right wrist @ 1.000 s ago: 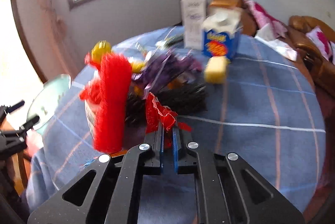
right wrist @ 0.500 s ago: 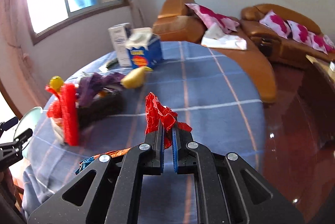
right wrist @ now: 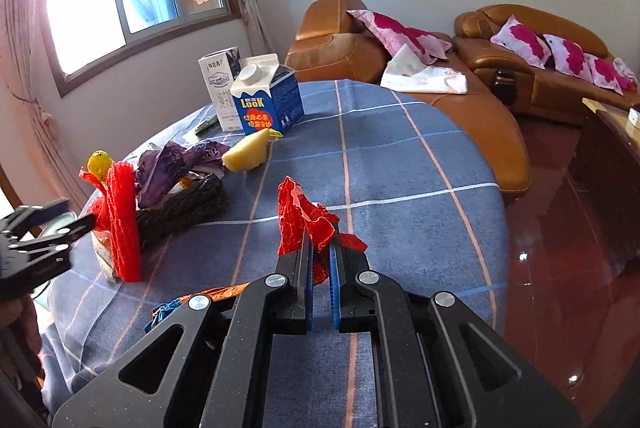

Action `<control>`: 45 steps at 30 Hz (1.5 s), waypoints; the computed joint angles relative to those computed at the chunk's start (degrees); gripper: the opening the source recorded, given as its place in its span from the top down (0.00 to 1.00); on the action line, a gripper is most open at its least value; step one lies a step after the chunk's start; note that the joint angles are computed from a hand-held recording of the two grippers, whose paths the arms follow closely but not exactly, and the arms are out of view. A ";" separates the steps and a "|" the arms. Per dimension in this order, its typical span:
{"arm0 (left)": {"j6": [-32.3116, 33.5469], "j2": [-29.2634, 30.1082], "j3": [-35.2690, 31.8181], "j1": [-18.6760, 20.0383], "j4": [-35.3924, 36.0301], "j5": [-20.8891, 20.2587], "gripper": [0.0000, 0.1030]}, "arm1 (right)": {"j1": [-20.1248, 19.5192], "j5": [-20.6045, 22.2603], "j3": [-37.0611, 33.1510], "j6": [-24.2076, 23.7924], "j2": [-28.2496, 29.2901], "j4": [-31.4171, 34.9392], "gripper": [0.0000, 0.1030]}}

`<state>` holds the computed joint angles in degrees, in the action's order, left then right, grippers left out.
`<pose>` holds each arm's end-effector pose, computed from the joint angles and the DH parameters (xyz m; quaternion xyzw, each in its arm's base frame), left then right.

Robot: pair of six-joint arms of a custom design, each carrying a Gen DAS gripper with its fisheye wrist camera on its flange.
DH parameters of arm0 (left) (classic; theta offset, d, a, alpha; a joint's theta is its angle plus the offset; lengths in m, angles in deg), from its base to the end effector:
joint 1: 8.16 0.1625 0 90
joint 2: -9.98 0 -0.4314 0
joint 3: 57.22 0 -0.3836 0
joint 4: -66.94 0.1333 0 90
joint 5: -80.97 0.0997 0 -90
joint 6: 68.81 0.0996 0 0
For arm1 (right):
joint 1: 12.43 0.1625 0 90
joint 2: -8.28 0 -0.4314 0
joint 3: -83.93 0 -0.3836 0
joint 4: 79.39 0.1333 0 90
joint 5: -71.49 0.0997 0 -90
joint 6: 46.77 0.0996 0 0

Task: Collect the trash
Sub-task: 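Grasp the red bag with the left gripper while the right grasps a red-and-blue wrapper, then carry the red bag and the wrapper over the blue bin with both grippers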

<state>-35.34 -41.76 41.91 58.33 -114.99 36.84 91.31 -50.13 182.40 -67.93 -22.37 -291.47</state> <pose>-0.0701 -0.6746 0.2394 0.2767 0.8195 -0.3164 0.3896 0.2315 -0.6054 0.0586 0.1383 -0.8542 0.4222 0.2704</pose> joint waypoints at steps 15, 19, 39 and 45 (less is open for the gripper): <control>-0.19 -11.53 8.06 -2.83 -1.68 -4.03 0.99 | 1.95 2.13 -1.92 -0.72 0.91 -0.93 0.93; 1.75 -12.49 8.71 -2.94 -3.73 -2.54 0.99 | 2.93 2.53 -4.08 -0.74 1.75 0.39 0.93; 1.10 -15.60 8.63 1.89 -6.24 7.30 0.99 | 8.68 6.84 -19.73 -6.11 11.22 9.81 0.93; 3.00 -15.65 7.52 3.66 -8.46 10.60 0.99 | 9.91 7.74 -25.53 -7.91 14.66 13.99 0.93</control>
